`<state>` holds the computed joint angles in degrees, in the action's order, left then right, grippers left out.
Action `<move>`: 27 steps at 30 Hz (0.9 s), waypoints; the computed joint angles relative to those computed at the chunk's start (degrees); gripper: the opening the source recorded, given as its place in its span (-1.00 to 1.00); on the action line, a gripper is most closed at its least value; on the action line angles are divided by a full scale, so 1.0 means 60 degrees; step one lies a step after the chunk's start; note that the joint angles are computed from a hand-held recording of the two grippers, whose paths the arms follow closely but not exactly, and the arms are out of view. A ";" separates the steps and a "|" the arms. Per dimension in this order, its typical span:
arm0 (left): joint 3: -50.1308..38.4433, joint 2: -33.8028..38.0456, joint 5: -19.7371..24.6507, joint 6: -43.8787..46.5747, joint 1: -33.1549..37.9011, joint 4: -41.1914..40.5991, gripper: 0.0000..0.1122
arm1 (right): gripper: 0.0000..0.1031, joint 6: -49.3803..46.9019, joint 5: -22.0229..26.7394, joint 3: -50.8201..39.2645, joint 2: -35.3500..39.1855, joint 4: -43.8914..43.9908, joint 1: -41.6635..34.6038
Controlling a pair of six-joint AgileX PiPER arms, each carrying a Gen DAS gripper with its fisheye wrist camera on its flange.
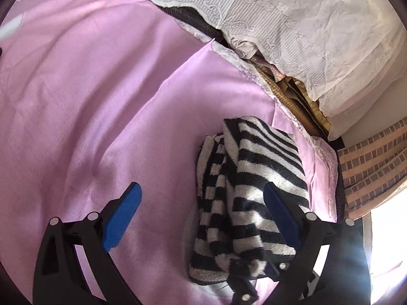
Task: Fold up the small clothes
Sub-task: 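Move the right tool to one end of the striped stack and grasp it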
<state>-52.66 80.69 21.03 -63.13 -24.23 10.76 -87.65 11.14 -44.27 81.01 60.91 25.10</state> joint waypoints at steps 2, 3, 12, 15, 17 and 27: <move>-0.0451 0.0150 0.0470 -0.0534 -0.0457 0.0914 0.69 | -0.35 0.0332 -0.0153 0.0078 -0.0066 -0.0568 0.0178; -0.0768 0.0361 0.0805 -0.0462 -0.0655 0.1063 0.71 | -0.22 -0.0065 0.0153 0.0149 -0.0182 -0.0365 0.0085; -0.1637 0.1051 0.2246 -0.1710 -0.1394 0.2499 0.72 | 0.14 -0.4062 0.4906 0.0709 -0.1720 0.1273 -0.4229; -0.1946 0.0854 0.3119 -0.2912 -0.2223 0.3990 0.72 | -0.02 -0.2698 0.6543 -0.0613 -0.0897 0.1094 -0.5838; -0.2380 0.0998 0.3723 -0.3292 -0.2827 0.4675 0.72 | -0.32 -0.0788 0.7372 -0.2050 0.0125 0.0948 -0.6420; -0.4395 0.3647 0.5007 -0.1670 -0.3553 0.4648 0.77 | -0.63 0.4342 0.7340 -0.6880 0.3900 -0.0788 -0.5011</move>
